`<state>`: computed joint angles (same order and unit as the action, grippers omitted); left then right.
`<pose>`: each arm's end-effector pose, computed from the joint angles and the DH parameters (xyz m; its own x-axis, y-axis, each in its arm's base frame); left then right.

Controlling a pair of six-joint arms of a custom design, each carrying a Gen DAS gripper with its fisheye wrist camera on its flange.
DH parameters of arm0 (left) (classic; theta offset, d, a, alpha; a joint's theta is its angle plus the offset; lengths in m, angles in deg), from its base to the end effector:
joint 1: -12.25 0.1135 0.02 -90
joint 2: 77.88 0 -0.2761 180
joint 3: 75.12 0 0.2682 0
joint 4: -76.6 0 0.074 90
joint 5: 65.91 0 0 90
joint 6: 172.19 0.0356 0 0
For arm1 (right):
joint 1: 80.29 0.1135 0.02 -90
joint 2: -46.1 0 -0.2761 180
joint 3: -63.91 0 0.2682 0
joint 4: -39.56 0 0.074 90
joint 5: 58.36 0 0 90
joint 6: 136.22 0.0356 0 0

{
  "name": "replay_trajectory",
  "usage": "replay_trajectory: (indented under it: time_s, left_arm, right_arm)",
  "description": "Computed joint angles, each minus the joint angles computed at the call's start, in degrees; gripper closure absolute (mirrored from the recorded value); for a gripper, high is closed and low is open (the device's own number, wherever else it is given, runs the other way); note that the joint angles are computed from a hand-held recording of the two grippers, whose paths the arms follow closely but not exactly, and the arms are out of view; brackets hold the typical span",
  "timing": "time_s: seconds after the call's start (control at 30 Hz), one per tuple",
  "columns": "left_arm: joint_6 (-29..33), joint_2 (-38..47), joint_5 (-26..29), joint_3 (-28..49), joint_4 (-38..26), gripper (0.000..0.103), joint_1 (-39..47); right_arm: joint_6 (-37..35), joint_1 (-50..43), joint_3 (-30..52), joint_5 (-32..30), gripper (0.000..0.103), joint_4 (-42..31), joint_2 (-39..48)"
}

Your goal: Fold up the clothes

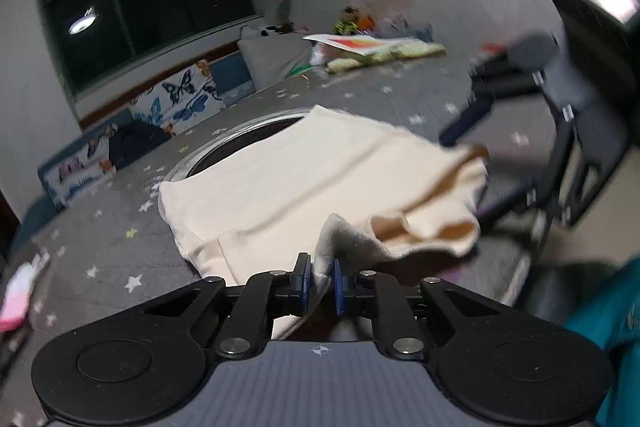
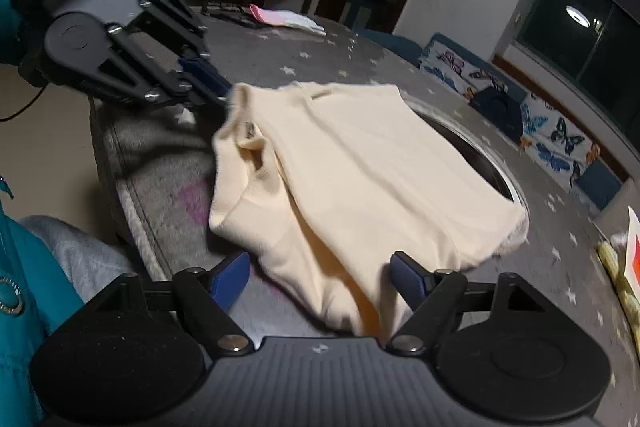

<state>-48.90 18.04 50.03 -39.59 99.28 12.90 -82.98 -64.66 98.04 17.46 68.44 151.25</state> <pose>0.2650 -0.0126 0.0901 -0.3269 0.4899 -0.8082 0.6164 0.7587 0.2106 0.2479 0.0784 0.0536 -0.2566 -0.6743 -0.6924 -0.7361 0.6006 -0.3121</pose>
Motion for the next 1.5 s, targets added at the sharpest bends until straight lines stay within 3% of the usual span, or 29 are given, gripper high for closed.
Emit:
replay_trajectory:
  time_s: [0.2, 0.27, 0.4, 0.5, 0.57, 0.63, 0.7, 0.87, 0.93, 1.03, 1.17, 1.23, 1.3, 1.43, 1.5]
  left_arm:
    - [-6.0, 3.6, 0.6, 6.7, -3.4, 0.089, -0.3]
    - [-5.3, 4.1, 0.3, 7.2, -3.6, 0.086, -0.2]
    - [-3.7, 4.4, 0.4, 7.0, -3.7, 0.084, 0.5]
    - [-3.2, 4.1, 1.4, 6.4, -3.5, 0.086, 0.9]
    - [-3.1, 3.9, 1.9, 6.2, -3.7, 0.086, 1.2]
    - [-3.1, 3.7, 2.3, 6.0, -3.9, 0.086, 1.4]
    - [-2.9, 3.5, 2.6, 5.7, -4.0, 0.086, 1.5]
    - [-0.8, 3.1, 1.8, 4.6, -2.9, 0.082, 1.5]
    - [1.0, 3.1, 1.2, 3.5, -1.2, 0.076, 1.5]
    - [4.7, 3.6, 0.8, 2.1, 0.4, 0.074, 1.8]
    - [7.7, 5.2, 0.3, 1.3, 2.0, 0.073, 1.8]
    - [7.6, 5.4, 1.1, 1.6, 1.0, 0.087, 2.2]
    - [6.8, 4.4, 2.3, 1.8, -0.7, 0.092, 2.6]
    - [5.9, -0.8, 4.9, -0.7, -3.0, 0.093, 3.8]
    - [6.5, -5.0, 6.6, -2.0, -7.0, 0.093, 4.7]
  right_arm:
    - [2.4, 0.4, 1.8, -2.3, 0.050, 3.0, 3.2]
    - [4.7, -0.6, 3.0, -4.0, 0.064, 1.2, 2.8]
    - [8.4, -2.9, 4.3, -6.4, 0.066, -2.1, 1.3]
    - [5.9, -2.5, 3.1, -6.4, 0.058, -2.0, 0.0]
    - [3.8, -1.8, 2.1, -6.8, 0.038, -1.8, -0.7]
    - [1.7, -0.8, 0.9, -6.2, 0.028, 1.3, -0.4]
    - [-0.1, 0.7, 0.8, -4.9, 0.028, 3.9, 1.1]
    - [-2.2, 3.1, 4.1, -1.9, 0.054, 3.0, 5.2]
    - [-0.5, 2.4, 5.8, -2.9, 0.069, -0.5, 4.8]
    - [2.1, 0.6, 7.3, -5.1, 0.080, -4.3, 4.1]
    - [5.4, -1.1, 8.3, -7.8, 0.088, -6.7, 4.0]
    - [6.7, -1.6, 8.5, -9.0, 0.091, -7.3, 3.9]
    - [7.8, -2.2, 8.7, -10.4, 0.093, -8.6, 3.3]
    - [8.2, -4.1, 6.9, -13.4, 0.093, -11.0, -0.9]
    - [6.9, -4.8, 5.6, -14.7, 0.093, -13.5, -4.3]
